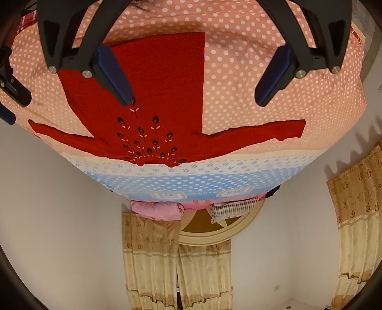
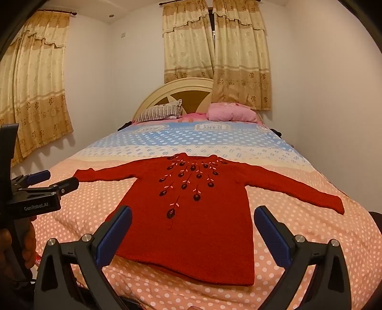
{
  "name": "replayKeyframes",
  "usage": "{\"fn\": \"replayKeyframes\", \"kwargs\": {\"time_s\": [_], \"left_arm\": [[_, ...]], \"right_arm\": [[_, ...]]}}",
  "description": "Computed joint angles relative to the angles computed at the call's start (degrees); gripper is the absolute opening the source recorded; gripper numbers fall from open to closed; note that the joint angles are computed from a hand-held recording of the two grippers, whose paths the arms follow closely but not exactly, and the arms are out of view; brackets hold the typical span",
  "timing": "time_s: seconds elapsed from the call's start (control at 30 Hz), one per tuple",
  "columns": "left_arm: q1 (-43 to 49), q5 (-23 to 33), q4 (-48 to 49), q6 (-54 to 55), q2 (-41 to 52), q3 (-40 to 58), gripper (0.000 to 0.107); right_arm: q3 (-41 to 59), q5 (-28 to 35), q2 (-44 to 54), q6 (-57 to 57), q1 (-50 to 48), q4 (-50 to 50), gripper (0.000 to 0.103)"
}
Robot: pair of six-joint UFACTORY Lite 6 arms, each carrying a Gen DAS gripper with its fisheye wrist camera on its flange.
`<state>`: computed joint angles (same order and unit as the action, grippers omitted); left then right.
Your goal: Fold small clothes
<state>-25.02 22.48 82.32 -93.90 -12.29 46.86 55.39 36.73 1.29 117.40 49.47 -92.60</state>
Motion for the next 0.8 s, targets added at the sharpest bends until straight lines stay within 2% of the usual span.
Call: {"fn": "replayKeyframes", "kwargs": {"time_s": [0.8], "left_arm": [[-1.1, 1.0, 1.1, -1.7, -0.1, -0.4, 0.103]], "right_arm": [[-1.0, -0.1, -1.4, -0.5, 0.1, 0.8, 0.102]]}}
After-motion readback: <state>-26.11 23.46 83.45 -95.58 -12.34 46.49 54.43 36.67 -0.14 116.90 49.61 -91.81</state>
